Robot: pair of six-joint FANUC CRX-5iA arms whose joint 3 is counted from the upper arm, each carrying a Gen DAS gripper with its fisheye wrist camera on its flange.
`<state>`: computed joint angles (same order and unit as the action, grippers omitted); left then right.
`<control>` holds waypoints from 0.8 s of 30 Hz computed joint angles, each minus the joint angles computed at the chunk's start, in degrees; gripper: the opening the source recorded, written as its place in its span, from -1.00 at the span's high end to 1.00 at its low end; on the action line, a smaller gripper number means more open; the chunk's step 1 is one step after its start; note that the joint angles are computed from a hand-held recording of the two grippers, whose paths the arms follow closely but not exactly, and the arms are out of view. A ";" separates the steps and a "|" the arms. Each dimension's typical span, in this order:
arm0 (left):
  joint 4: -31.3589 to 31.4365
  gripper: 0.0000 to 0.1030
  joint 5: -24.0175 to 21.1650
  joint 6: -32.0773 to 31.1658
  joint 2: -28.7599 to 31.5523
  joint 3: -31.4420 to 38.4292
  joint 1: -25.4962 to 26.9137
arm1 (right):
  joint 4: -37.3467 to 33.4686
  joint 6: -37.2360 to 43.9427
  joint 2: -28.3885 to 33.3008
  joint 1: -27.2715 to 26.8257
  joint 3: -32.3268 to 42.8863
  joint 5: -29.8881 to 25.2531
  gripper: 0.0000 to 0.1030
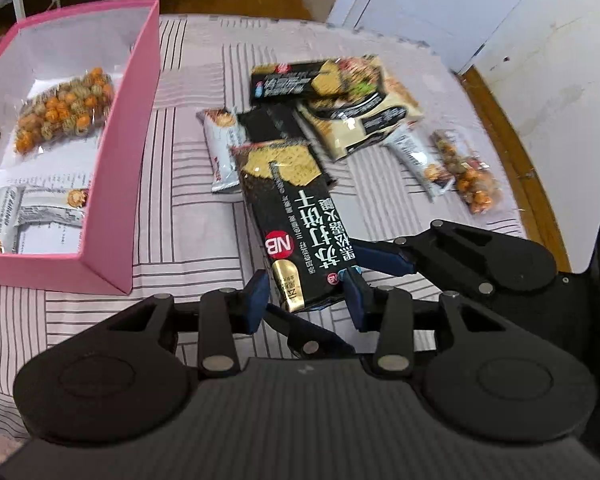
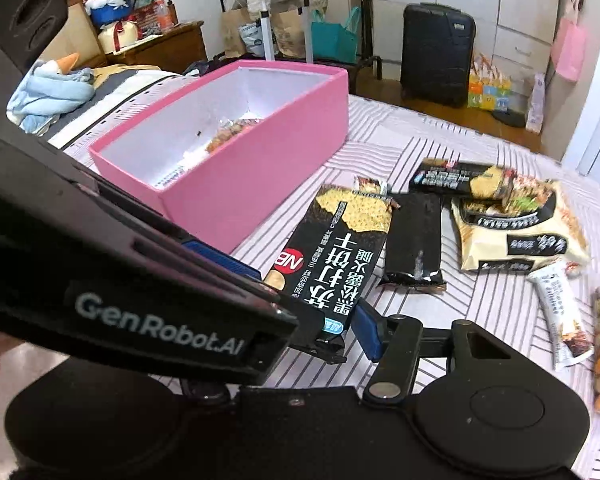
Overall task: Organize snacks
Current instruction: 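Carry the black cracker pack with the left tool over the box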
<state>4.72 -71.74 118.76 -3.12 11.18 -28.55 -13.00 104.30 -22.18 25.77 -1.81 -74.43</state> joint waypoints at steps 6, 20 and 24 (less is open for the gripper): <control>-1.22 0.27 0.04 0.30 -3.46 0.53 -1.17 | 4.59 -1.29 -3.53 4.68 0.98 -0.68 -0.22; -2.86 0.27 -4.01 -3.24 -9.32 3.88 2.52 | 15.75 -9.21 -3.68 18.78 3.10 4.35 -0.23; -2.16 0.27 -0.92 -6.43 -12.80 0.70 6.78 | 15.84 -6.46 -1.62 20.00 3.50 8.75 -0.23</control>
<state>2.56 -72.66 112.33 -15.92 11.89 -21.77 2.84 97.84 -23.80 45.77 1.69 -65.68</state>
